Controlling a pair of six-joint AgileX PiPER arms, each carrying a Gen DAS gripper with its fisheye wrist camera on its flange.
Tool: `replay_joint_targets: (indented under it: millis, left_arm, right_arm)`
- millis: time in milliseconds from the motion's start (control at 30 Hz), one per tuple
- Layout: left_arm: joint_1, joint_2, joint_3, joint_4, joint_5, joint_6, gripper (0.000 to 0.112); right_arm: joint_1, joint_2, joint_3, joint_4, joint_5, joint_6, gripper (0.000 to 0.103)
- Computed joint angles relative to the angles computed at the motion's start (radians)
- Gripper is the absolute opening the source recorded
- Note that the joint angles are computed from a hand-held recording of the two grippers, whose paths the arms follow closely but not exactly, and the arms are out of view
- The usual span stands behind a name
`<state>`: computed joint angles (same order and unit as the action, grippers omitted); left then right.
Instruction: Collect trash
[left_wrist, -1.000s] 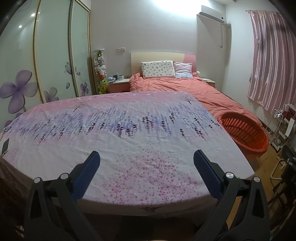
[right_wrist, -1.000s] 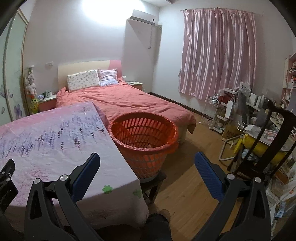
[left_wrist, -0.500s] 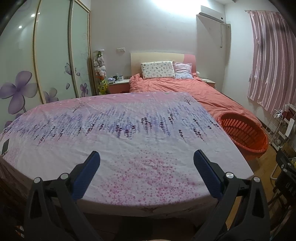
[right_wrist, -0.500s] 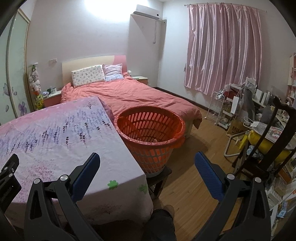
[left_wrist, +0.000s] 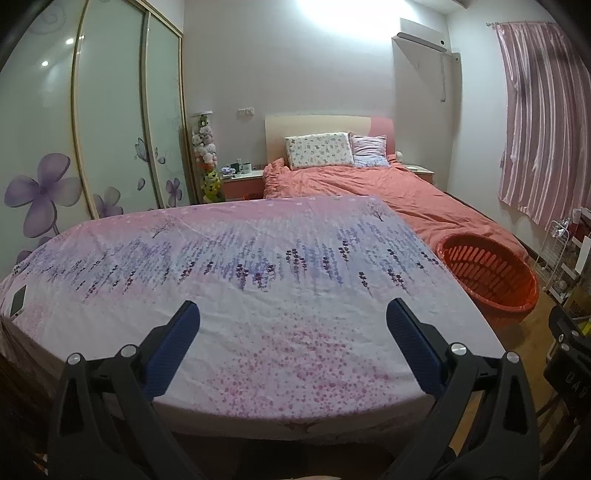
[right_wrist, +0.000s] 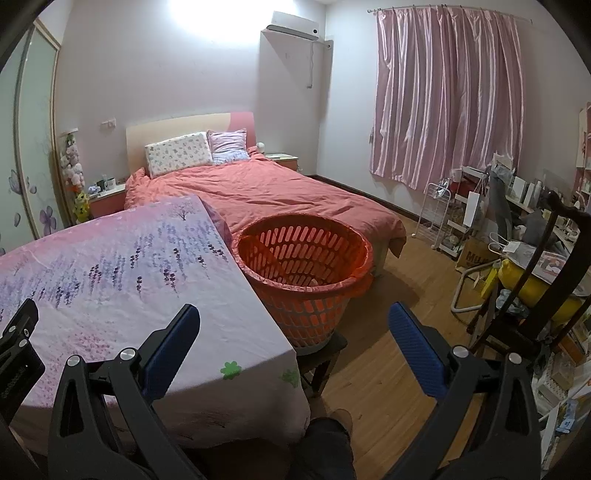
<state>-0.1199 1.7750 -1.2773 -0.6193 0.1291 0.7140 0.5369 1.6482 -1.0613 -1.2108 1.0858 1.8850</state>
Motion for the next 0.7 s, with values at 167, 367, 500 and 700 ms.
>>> replay_joint_targets:
  millis: [167, 367, 500, 700]
  left_arm:
    - [-0.002, -0.006, 0.000, 0.046, -0.016, -0.050, 0.099]
    - [-0.006, -0.008, -0.004, 0.107, -0.019, -0.118, 0.099]
    - [-0.005, -0.006, -0.010, 0.098, -0.018, -0.108, 0.099]
    - [-0.007, -0.005, -0.018, 0.135, -0.013, -0.146, 0.099]
  right_arm:
    - [0.001, 0.001, -0.005, -0.001, 0.000, -0.002, 0.101]
    - [0.002, 0.002, -0.011, -0.002, -0.002, -0.004, 0.101]
    - [-0.001, 0.000, -0.013, -0.002, -0.005, -0.007, 0.101]
    - [-0.002, 0.001, -0.018, 0.000, -0.006, -0.010, 0.101]
